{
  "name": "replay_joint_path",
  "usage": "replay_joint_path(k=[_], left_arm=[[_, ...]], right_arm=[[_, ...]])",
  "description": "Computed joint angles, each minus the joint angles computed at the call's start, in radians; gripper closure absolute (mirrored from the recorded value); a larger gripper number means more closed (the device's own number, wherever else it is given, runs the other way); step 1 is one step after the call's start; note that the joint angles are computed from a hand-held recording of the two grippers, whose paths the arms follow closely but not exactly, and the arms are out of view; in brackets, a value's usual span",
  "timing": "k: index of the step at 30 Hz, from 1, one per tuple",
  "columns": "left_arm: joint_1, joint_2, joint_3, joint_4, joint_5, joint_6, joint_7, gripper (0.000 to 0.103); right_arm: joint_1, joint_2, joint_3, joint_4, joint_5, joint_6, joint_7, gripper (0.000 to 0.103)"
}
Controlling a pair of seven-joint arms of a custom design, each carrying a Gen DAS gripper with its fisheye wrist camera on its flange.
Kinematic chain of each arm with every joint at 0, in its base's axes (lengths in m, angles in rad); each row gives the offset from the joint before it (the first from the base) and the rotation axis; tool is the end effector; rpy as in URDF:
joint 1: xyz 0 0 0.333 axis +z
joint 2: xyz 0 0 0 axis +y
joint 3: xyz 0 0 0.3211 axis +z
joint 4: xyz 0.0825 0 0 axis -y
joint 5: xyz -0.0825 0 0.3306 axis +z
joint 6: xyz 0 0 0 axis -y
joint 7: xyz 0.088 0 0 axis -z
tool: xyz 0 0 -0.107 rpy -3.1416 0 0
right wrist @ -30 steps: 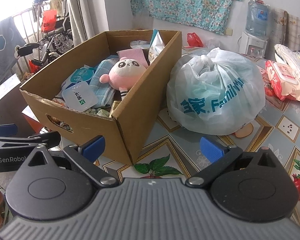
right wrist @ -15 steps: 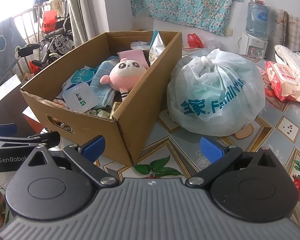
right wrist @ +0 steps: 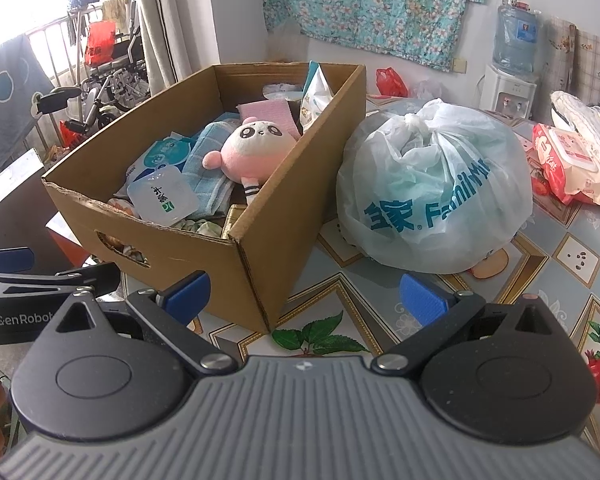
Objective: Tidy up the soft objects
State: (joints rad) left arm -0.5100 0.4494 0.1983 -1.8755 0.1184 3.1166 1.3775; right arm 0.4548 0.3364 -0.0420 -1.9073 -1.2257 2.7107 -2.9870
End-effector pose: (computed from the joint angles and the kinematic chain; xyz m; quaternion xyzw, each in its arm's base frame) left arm 0.6076 -0.2265 0.4110 -0.5496 0.7383 -0.3023 0.2480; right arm 0.5408 0.2755 0.3929 -0.5533 0.7276 -0.2934 0.2800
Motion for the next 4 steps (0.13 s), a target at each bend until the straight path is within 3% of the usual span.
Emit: replay_joint_path(k=[4], left_arm=[[0.003, -0.001, 0.000, -0.002, 0.003, 0.001, 0.000, 0.001]], right_arm=[[0.001, 0.001, 0.000, 0.001, 0.002, 0.000, -0.001, 0.001]])
